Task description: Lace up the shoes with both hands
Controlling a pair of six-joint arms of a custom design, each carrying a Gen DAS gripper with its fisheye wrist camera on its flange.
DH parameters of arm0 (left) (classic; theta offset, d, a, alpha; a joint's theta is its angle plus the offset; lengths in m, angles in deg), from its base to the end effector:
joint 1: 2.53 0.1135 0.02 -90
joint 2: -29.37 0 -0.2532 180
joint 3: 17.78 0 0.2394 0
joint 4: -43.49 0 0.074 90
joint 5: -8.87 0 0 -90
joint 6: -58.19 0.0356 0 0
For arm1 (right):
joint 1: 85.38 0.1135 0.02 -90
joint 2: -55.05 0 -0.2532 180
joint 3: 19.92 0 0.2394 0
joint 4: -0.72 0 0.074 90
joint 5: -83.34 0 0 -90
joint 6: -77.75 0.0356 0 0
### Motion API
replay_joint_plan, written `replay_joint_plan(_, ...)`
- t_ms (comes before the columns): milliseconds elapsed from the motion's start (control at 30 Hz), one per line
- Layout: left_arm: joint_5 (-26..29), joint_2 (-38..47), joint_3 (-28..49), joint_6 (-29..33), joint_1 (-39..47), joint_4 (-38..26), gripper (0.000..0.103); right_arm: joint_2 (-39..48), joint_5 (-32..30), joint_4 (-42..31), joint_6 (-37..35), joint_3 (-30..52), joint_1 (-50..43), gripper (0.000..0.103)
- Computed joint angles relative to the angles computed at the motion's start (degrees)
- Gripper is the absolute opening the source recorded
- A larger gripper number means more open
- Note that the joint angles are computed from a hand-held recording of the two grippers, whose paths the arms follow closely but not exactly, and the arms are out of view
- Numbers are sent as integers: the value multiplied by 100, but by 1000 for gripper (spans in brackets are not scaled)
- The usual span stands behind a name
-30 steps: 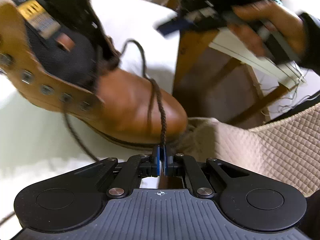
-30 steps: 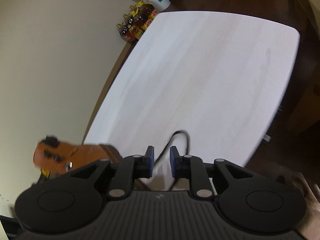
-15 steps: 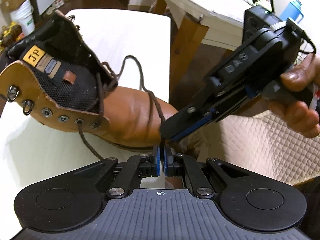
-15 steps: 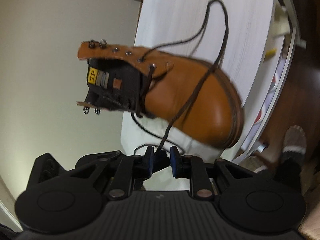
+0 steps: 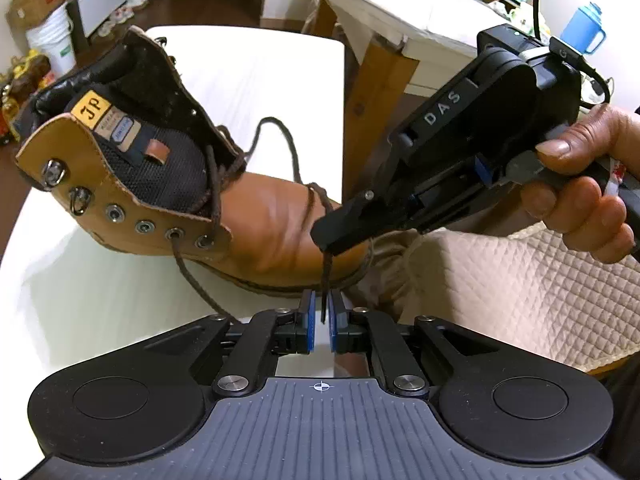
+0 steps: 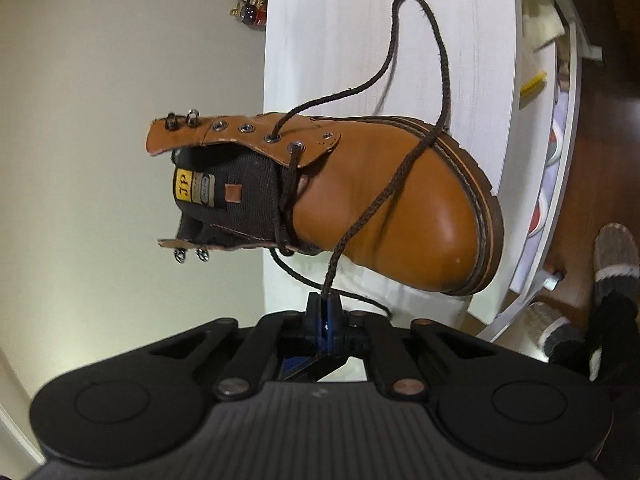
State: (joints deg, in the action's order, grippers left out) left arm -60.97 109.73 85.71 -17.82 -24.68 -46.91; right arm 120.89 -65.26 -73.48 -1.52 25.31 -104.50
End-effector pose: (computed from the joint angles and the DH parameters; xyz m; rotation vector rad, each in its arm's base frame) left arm 0.2170 -0.1016 0.3581 0.9380 2.5610 -0.5223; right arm 0.1353 -0.0148 0.1680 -0.7670 -2.6271 -1.5397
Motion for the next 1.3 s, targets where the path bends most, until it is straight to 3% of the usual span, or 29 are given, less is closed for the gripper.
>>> replay_joint_plan(167,54,19,58,115,43,-10,2,18,-77,139,278,-23,105,5)
replay_joint_plan(267,-43,119,208,119,-1,-162,2,-36,82,104,366,7,146,16)
replay_joint_plan(433,-12,139,240,211,32,-233,2,-260,43,100,425,14,539,17)
replay_joint_plan(567,52,144,247,223,62,-209,2,-540,280,361,797,-25,973,15)
replay_joint_plan(633,56,127,238,208,80,-186,3,-700,389,463,820,-26,1093,4)
replay_joint_plan(800,22,-27,234,92,343,-155,3,-1058,547,915,1301,5,1005,3)
replay_joint_plan(900,-164,-125,223,100,604,-93,3,-1259,369,1990,2511,-245,830,3)
replay_joint_plan(1033,-389,-95,302,197,846,-107,3,-1076,622,3986,4168,-603,1437,3)
replay_joint_plan(1133,-442,-94,337,241,946,-97,3,-746,862,4646,4480,-627,1894,3)
replay_joint_plan(1300,-481,-188,264,188,943,-54,3,-550,1165,5139,4781,-677,2261,3)
